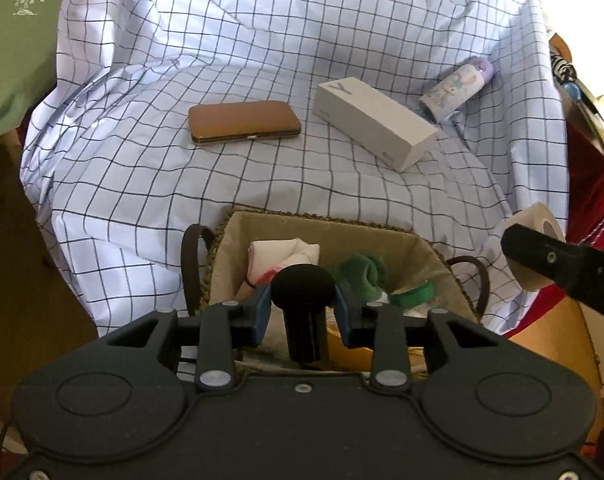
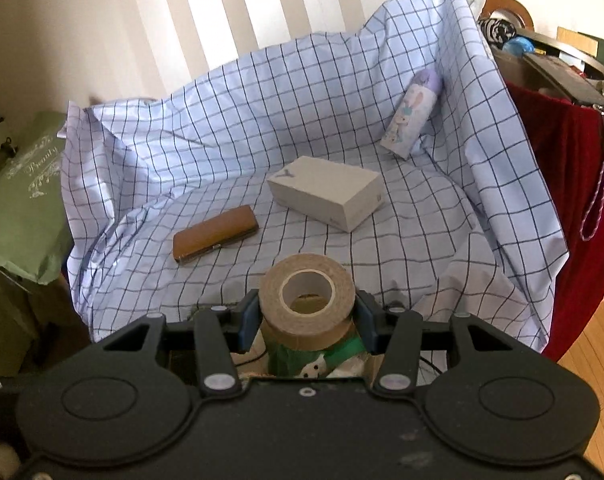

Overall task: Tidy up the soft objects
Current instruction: 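Lower the knob and beige tape into the basket and open both tools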

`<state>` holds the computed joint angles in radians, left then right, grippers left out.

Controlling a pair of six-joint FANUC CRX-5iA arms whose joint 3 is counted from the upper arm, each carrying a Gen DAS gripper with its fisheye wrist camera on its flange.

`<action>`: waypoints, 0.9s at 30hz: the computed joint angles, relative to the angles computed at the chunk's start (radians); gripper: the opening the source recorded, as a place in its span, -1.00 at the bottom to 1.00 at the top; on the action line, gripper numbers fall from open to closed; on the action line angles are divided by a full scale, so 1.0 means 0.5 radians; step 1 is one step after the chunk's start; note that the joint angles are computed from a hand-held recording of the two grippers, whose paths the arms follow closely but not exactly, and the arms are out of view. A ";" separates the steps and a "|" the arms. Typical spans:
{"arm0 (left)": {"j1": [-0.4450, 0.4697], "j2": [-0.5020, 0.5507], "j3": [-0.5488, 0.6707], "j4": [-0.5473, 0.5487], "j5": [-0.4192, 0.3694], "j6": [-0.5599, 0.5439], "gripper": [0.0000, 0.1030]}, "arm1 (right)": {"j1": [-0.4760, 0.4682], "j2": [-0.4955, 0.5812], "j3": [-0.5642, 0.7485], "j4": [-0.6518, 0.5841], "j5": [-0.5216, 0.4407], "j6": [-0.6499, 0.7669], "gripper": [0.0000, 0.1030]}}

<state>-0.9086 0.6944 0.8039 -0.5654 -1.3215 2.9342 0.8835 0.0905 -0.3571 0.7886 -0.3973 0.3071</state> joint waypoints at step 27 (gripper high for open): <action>-0.160 0.229 0.353 -0.243 -0.462 0.074 0.27 | 0.046 0.110 0.147 -0.234 -0.156 0.248 -0.05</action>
